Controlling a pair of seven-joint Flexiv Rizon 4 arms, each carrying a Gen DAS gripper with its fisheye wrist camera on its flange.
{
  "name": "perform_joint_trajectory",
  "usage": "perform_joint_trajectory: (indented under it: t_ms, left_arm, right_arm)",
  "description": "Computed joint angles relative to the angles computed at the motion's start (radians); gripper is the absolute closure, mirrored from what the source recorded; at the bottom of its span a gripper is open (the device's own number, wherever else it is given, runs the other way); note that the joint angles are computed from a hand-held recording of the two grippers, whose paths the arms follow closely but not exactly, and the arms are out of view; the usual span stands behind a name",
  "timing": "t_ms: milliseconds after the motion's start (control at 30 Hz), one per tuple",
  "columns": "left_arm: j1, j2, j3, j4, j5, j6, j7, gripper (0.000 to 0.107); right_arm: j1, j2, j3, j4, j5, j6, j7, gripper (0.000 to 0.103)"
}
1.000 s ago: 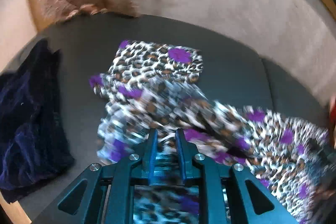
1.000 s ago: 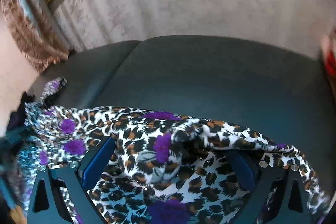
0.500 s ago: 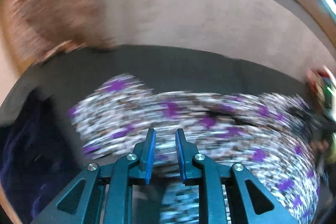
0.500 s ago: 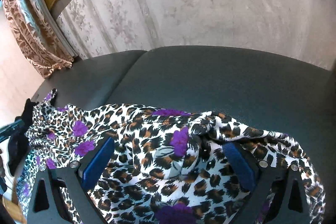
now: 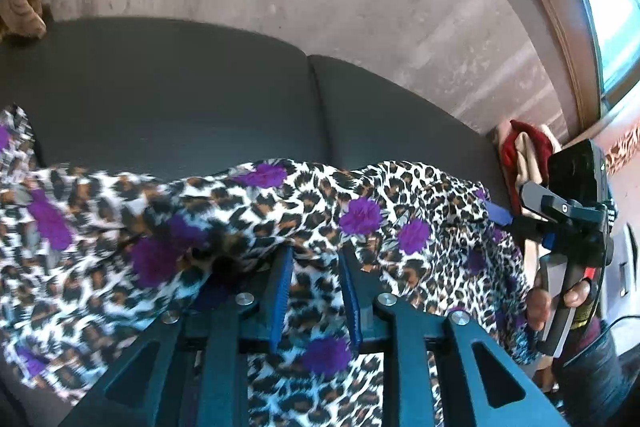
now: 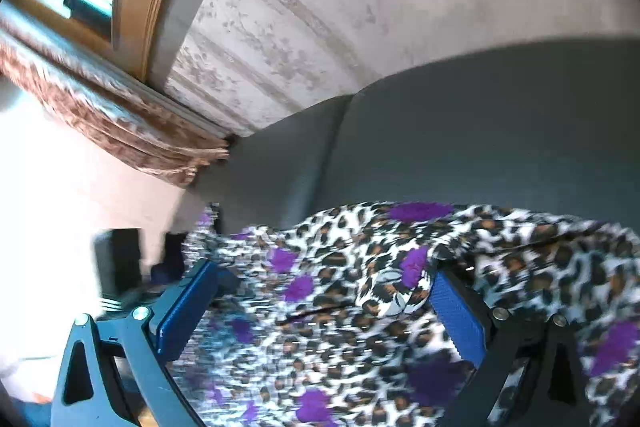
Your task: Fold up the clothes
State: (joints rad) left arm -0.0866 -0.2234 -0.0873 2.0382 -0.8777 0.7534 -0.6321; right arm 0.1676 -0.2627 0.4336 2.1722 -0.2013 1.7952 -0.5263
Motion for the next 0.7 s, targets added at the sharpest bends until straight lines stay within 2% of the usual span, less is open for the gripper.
perform_joint_trajectory:
  t_ms: [33,67,133,167,233,267,300,333,367,400,467,633,700]
  left_arm:
    - [0.001,-0.011,-0.003,-0.010,0.002,-0.015,-0.007,0.083]
    - [0.000,-0.018,-0.006,-0.019,0.003,-0.023,-0.017,0.083]
    - [0.011,-0.040,-0.013,-0.046,-0.015,-0.057,-0.024,0.083]
    - [0.021,-0.051,-0.021,-0.060,-0.047,-0.098,-0.031,0.082]
    - [0.045,-0.086,-0.041,-0.097,-0.138,-0.195,-0.044,0.082]
    - [0.057,-0.105,-0.052,-0.117,-0.203,-0.229,-0.048,0.082]
    - [0.060,-0.118,-0.059,-0.124,-0.296,-0.212,-0.073,0.082]
    - [0.062,-0.131,-0.066,-0.135,-0.390,-0.192,-0.099,0.082]
    - [0.062,-0.145,-0.075,-0.149,-0.484,-0.169,-0.126,0.082]
    - [0.065,-0.160,-0.083,-0.173,-0.553,-0.146,-0.168,0.082]
    - [0.029,-0.154,-0.057,-0.189,-0.516,-0.029,-0.186,0.082]
    - [0.036,-0.093,-0.035,-0.145,-0.277,-0.110,-0.063,0.081]
    - [0.007,-0.070,-0.025,-0.116,-0.168,-0.077,-0.034,0.081]
  right_arm:
    - [-0.042,-0.014,0.049,-0.018,0.025,-0.015,-0.024,0.000]
    - [-0.061,-0.024,0.065,-0.022,0.022,-0.015,-0.018,0.000]
    - [-0.169,-0.069,0.162,-0.034,-0.023,-0.001,0.014,0.000]
    - [-0.227,-0.097,0.216,-0.045,-0.039,0.005,0.019,0.000]
    - [-0.299,-0.153,0.270,-0.074,-0.093,0.050,0.049,0.000]
    - [-0.339,-0.193,0.290,-0.094,-0.155,0.117,0.094,0.000]
    - [-0.351,-0.236,0.304,-0.117,-0.151,0.211,0.088,0.000]
    - [-0.334,-0.261,0.306,-0.144,-0.083,0.285,0.055,0.000]
    - [-0.298,-0.279,0.274,-0.169,-0.040,0.369,0.059,0.000]
    - [-0.267,-0.274,0.242,-0.175,0.004,0.388,0.079,0.000]
    - [-0.212,-0.266,0.187,-0.190,0.094,0.416,0.114,0.000]
    - [-0.151,-0.166,0.096,-0.091,0.083,0.381,0.114,0.000]
    - [-0.098,-0.108,0.054,-0.023,0.102,0.354,0.092,0.000]
